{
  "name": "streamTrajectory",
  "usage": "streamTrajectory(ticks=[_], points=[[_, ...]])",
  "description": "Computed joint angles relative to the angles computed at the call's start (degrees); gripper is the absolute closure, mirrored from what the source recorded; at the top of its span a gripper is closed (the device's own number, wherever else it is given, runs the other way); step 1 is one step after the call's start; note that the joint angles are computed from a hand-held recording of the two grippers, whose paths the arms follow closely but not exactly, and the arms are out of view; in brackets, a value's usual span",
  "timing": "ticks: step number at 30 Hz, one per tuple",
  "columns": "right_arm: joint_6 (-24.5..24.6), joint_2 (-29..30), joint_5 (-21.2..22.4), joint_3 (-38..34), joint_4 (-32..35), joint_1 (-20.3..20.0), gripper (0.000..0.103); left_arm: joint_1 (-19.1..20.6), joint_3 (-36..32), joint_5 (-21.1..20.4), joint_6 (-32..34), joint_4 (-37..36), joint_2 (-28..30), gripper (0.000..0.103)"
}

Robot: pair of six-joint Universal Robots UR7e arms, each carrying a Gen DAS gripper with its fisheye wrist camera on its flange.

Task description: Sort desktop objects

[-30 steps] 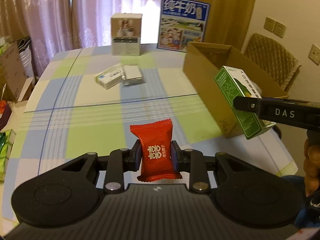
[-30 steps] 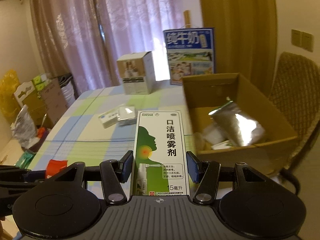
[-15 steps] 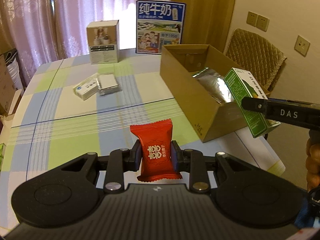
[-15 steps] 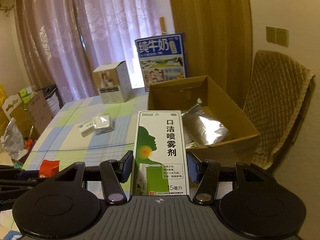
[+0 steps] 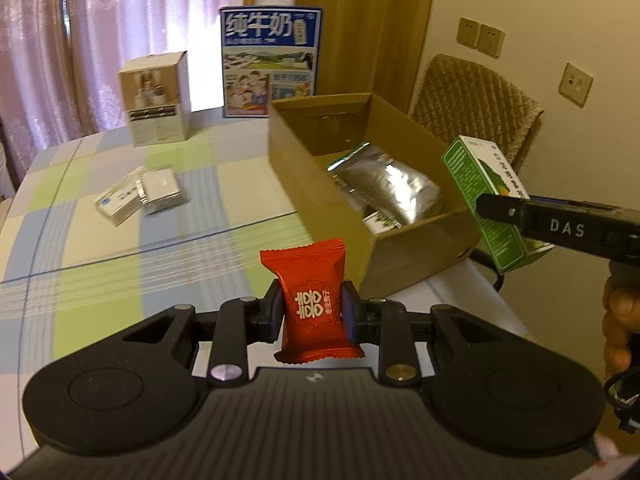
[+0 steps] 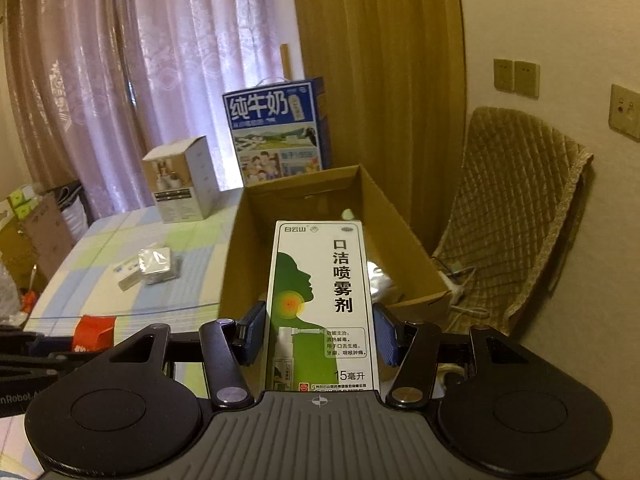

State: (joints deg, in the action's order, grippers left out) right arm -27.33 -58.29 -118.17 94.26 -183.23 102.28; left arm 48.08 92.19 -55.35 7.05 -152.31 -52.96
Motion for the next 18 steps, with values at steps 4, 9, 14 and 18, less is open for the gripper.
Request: streamTrajectory(ticks=[4, 9, 14, 18], points=[[-0.5, 0.0, -0.1, -0.7, 0.5, -0.6, 0.051, -0.2, -2.6, -1.2, 0.8, 0.3, 2.3, 0.079], [-1.2, 0.7, 0.1, -2.4, 1.7, -1.3, 0.051, -0.3, -5.7, -2.7, 1.4, 0.6, 4.9, 0.079], [-1.4, 1.3, 0.9, -4.2, 2.9, -2.0, 0.051, -0.1, -8.4, -3.7, 1.6, 1.5, 7.2, 0.079], [-1.5, 2.0, 1.5, -6.2, 4.3, -2.5, 0.051, 0.4, -11.3, -5.4, 1.6, 3.2, 9.1, 0.079]])
